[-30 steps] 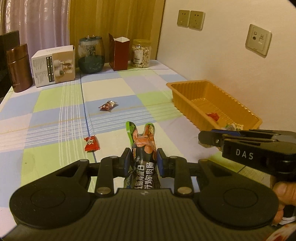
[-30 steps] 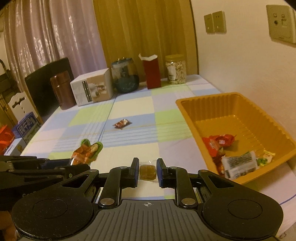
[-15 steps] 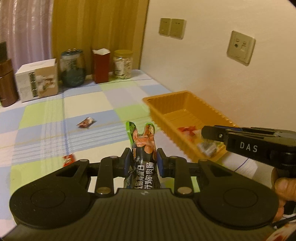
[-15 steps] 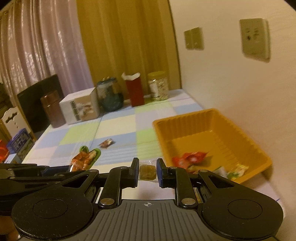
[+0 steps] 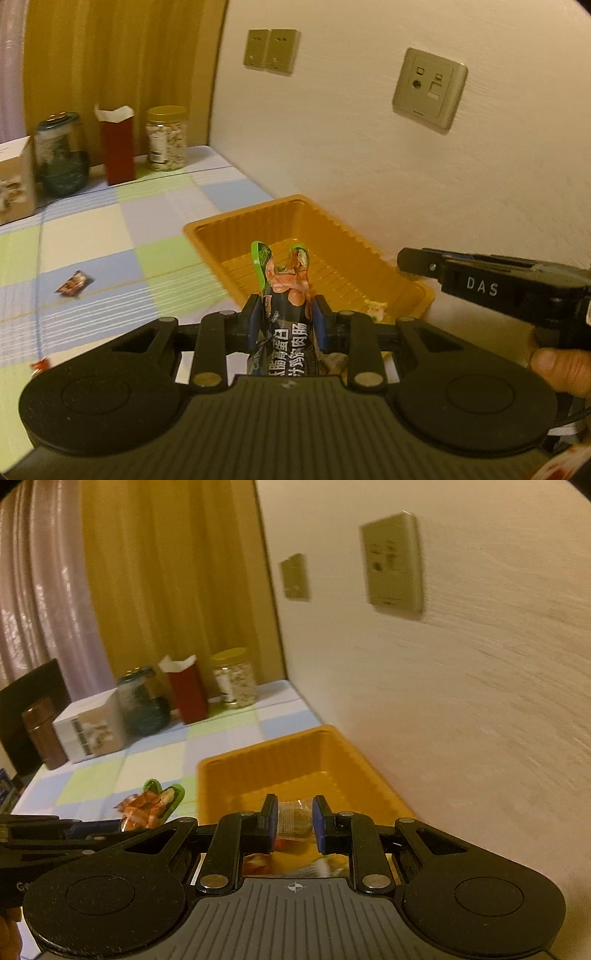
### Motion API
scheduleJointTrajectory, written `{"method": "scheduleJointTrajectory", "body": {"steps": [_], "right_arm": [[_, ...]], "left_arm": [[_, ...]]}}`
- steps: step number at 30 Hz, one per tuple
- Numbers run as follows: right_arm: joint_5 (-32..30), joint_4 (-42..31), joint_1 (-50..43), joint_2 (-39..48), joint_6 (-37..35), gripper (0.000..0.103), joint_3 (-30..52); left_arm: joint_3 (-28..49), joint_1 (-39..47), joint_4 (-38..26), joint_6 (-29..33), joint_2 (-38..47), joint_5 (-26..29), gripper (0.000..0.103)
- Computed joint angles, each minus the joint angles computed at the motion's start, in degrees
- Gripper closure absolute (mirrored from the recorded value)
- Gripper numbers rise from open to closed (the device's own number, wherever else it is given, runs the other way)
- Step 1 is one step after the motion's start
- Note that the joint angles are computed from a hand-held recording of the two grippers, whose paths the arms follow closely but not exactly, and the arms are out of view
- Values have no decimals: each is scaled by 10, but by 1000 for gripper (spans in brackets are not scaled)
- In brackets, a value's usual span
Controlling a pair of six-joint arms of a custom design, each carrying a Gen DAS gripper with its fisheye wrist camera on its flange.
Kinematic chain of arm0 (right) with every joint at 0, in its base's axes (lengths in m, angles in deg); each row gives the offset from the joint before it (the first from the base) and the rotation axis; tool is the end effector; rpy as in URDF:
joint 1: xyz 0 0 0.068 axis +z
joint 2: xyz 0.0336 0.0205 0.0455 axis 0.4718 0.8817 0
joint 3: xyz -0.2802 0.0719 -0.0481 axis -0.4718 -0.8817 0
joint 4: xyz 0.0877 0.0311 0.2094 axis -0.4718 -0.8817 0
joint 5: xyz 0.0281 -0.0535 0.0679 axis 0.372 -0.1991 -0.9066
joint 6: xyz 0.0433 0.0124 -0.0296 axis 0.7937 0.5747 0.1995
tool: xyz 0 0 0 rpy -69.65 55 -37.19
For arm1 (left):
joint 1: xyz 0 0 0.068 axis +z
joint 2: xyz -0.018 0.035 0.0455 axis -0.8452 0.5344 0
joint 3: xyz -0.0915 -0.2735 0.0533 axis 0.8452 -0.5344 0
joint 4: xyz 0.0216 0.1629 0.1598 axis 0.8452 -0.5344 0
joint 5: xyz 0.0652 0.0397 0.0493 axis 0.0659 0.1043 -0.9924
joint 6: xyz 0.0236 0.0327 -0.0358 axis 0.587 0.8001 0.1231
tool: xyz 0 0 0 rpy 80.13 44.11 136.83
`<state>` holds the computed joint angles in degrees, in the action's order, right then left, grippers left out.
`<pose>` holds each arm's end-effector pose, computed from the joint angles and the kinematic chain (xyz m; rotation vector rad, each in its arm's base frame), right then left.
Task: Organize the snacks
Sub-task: 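Carry both packets over the orange tray and open both tools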
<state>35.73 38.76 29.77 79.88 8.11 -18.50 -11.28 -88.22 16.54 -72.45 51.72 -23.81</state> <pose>0.2079 0.0215 0.2289 -0.3416 2.1173 0.4803 0.1625 -0.0818 0.2378 -0.1242 2.2117 -0.1679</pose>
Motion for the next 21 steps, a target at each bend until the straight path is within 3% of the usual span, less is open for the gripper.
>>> {"method": "scheduleJointTrajectory", "body": {"steps": [21], "right_arm": [[-23,75,-53,134,-26,83,21]], "left_arm": [[57,38,153,43,216,56,77]]}}
